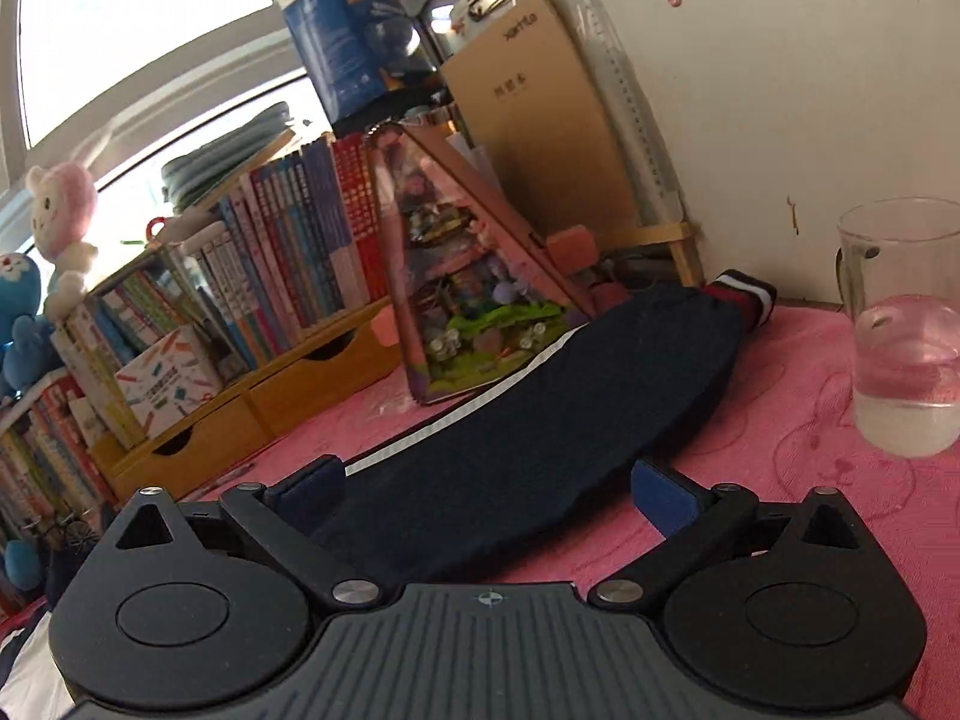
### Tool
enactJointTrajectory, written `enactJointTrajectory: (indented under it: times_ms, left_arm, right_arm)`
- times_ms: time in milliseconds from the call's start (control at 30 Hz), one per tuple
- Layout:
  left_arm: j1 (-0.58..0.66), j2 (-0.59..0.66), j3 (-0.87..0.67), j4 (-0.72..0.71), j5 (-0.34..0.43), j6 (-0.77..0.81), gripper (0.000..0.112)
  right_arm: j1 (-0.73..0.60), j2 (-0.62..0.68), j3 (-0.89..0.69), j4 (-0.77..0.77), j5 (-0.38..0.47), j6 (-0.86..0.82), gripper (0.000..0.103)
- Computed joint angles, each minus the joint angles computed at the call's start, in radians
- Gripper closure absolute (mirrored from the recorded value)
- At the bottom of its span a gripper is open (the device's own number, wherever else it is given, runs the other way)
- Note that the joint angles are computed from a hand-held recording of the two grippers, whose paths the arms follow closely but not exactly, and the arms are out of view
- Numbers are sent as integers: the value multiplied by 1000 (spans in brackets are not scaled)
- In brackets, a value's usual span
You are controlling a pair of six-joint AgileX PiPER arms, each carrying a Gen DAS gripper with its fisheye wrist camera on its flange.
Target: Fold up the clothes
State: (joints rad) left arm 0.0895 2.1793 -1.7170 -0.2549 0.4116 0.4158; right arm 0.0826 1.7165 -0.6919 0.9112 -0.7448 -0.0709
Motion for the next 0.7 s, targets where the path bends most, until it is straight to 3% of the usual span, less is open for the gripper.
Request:
enactJointTrajectory:
  times_ms: [67, 200, 300, 367, 433, 467, 533, 633, 700]
  left_arm:
    - [10, 12, 6, 28, -39, -24, 28]
    - [30, 23, 63, -177, -152, 180, 14]
    - [54, 48, 15, -275, -90, 235, 11]
    - [52, 48, 17, -263, -92, 228, 9]
    - [54, 51, 11, -272, -85, 234, 9]
    - [55, 53, 8, -277, -82, 238, 9]
    - [55, 54, 7, -275, -82, 236, 9]
    - [55, 55, 5, -277, -81, 235, 9]
    - [53, 54, 8, -275, -83, 232, 9]
  right_arm:
    - [-77, 65, -88, 58, 64, -25, 0]
    - [-165, 176, -243, 231, 172, -159, 0]
    - [-208, 233, -320, 276, 197, -229, 0]
    - [-231, 263, -393, 390, 228, -381, 3]
    - [-230, 285, -458, 546, 222, -581, 69]
    - [-220, 291, -487, 628, 203, -681, 94]
    - [-137, 274, -516, 671, 76, -803, 95]
    - [69, 252, -520, 499, -123, -876, 95]
    - [194, 265, -542, 366, -112, -914, 95]
